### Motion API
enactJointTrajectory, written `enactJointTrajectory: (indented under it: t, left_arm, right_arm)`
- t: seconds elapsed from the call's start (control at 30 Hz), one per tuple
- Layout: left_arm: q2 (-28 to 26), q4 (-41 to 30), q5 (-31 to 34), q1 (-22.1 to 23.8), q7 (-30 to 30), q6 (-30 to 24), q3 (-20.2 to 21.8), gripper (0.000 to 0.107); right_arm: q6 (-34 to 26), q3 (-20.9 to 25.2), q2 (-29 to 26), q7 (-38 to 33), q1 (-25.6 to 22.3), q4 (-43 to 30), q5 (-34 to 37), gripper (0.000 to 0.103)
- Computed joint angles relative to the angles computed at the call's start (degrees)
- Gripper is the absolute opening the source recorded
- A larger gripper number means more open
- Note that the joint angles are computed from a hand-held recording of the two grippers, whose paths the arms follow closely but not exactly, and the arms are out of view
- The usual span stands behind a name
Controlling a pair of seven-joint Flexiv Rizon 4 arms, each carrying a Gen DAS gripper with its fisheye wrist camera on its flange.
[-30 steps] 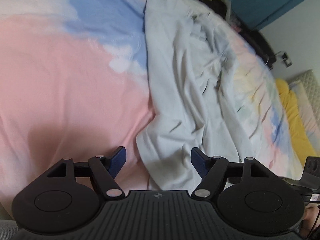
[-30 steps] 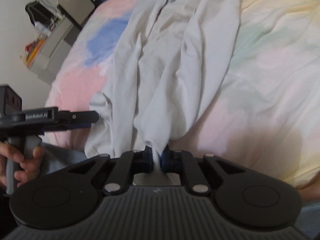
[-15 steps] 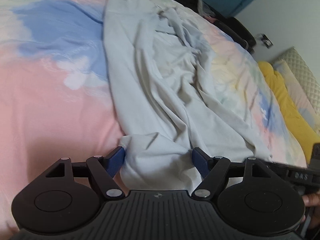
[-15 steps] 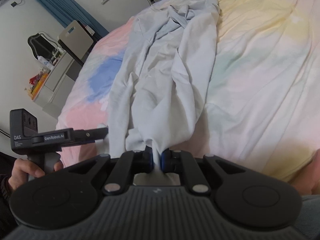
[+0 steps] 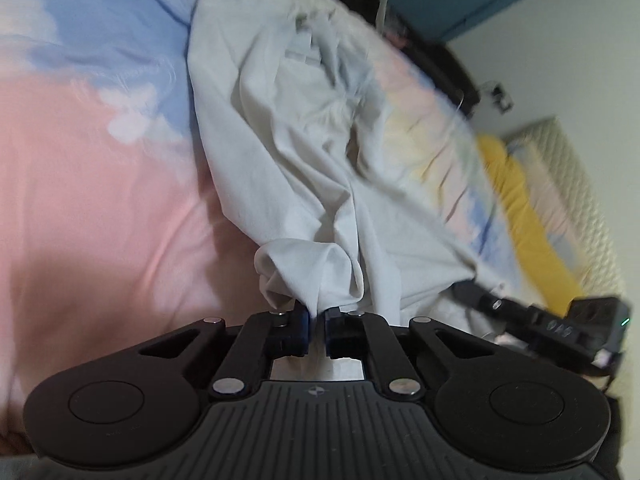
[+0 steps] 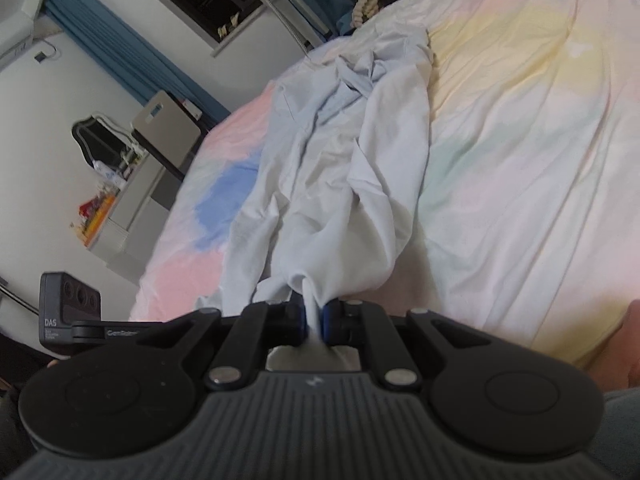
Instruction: Fold clothes
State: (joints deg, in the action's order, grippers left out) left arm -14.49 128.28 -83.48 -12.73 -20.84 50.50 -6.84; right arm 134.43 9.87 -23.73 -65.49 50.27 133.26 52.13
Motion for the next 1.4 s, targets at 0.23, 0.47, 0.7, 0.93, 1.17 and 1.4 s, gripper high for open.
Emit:
enactJointTrajectory:
  t: [0.23, 0.47, 0.7, 0.93, 1.17, 1.4]
  left_arm:
    - [7.4, 3.9, -8.3, 1.3, 0.6, -5.1, 2.9, 0.006]
    - [11.8, 8.9, -6.9, 3.9, -0.6, -9.8, 6.4, 0.004]
    - [15.6, 12.5, -5.1, 6.4, 0.3, -14.1, 8.1, 0.004]
    - [9.0, 3.0, -8.4, 5.5, -0.3, -12.4, 5.2, 0.005]
    - [-6.1, -16.4, -10.8, 3.7, -3.0, -3.3, -0.7, 0.005]
    - [-27.7, -41.6, 3.3, 2.7, -16.4, 7.9, -5.7, 0.005]
  right_arm:
    - [4.5, 2.8, 3.0, -0.9, 0.0, 1.2, 0.1, 0.009]
    - [-0.4, 5.0, 7.2, -6.4, 2.0, 2.1, 2.4, 0.009]
    - [-1.5, 9.7, 8.5, -2.8, 1.8, 4.9, 3.2, 0.008]
    - [4.8, 7.5, 6.7, 8.3, -4.8, 5.4, -6.1, 0.008]
    - [3.1, 0.2, -0.2, 20.2, -18.3, -1.9, -21.8, 0.009]
    - [-2.2, -3.9, -14.7, 30.9, -29.0, -15.8, -31.7, 0.009]
